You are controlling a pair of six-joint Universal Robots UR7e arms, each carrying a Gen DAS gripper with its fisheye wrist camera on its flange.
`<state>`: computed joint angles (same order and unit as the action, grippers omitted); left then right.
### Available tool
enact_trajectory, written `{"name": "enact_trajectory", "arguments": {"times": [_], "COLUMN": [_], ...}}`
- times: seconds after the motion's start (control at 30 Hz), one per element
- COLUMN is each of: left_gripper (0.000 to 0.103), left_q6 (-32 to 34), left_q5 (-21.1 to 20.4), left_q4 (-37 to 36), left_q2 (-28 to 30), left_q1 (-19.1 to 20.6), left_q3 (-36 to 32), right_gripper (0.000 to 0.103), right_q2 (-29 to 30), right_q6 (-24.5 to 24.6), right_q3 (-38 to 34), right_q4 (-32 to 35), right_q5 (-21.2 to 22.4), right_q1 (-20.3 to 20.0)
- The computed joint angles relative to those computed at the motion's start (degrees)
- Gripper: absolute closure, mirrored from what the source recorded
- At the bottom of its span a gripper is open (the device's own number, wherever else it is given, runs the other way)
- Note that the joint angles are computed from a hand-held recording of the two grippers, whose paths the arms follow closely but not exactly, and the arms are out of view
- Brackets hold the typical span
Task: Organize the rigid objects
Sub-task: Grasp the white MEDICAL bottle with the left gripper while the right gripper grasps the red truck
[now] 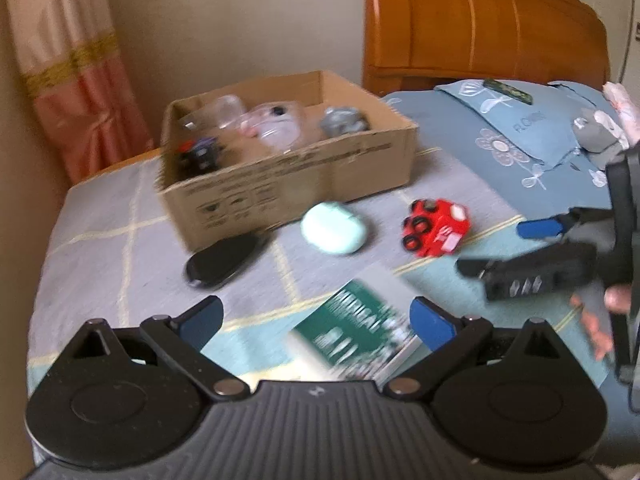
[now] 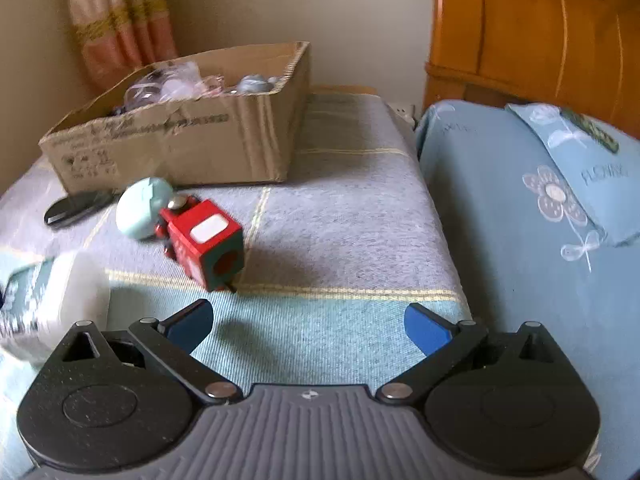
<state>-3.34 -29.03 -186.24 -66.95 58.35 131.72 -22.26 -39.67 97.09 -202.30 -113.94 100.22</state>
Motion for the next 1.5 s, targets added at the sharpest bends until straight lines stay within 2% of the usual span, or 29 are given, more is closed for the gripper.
{"name": "enact_trajectory", "arguments": {"times": [0.17, 0.3, 0.4, 0.73, 1.0, 1.27, 1.43, 1.5], "left_gripper": [0.004, 0.003, 0.003, 0.001, 0.001, 0.001, 0.001, 0.001], "left_q6": [3.5, 2.8, 3.0, 4.8, 3.2, 2.4, -2.0, -1.7], "left_q5": [-1.3, 0.9, -0.3, 1.1, -2.5, -3.1, -5.4, -4.9], "left_q4": [-3.5, -1.5, -2.6, -6.0, -10.8, -10.0, -6.3, -8.3], "left_q2": [5.2, 7.1, 6.0, 2.4, -0.1, 1.7, 1.9, 2.8], "left_q1": [1.4, 2.0, 2.2, 1.3, 2.5, 3.9, 5.9, 6.0], "left_q3": [-3.9, -5.1, -3.7, 2.2, 6.2, 4.8, 3.3, 3.2], "right_gripper": [0.0, 0.0, 0.0, 0.0, 0.0, 0.0, 0.0, 0.0], "right_q2": [0.0, -0.2, -0.3, -0.2, -0.4, -0.8, -1.0, -1.2], "right_q6": [-2.8, -4.1, -5.0, -8.2, -9.3, -11.0, -11.9, -12.5], "right_q3": [1.3, 1.8, 2.0, 2.5, 2.3, 1.7, 1.6, 1.4], "right_q4": [-2.2, -2.7, -2.7, -2.9, -2.0, 0.5, 1.4, 2.3], "right_q5": [2.1, 3.4, 4.5, 8.6, 9.8, 11.5, 12.5, 12.9], "right_q1": [-0.6, -1.0, -1.3, -2.1, -2.4, -2.9, -3.1, -3.3]}}
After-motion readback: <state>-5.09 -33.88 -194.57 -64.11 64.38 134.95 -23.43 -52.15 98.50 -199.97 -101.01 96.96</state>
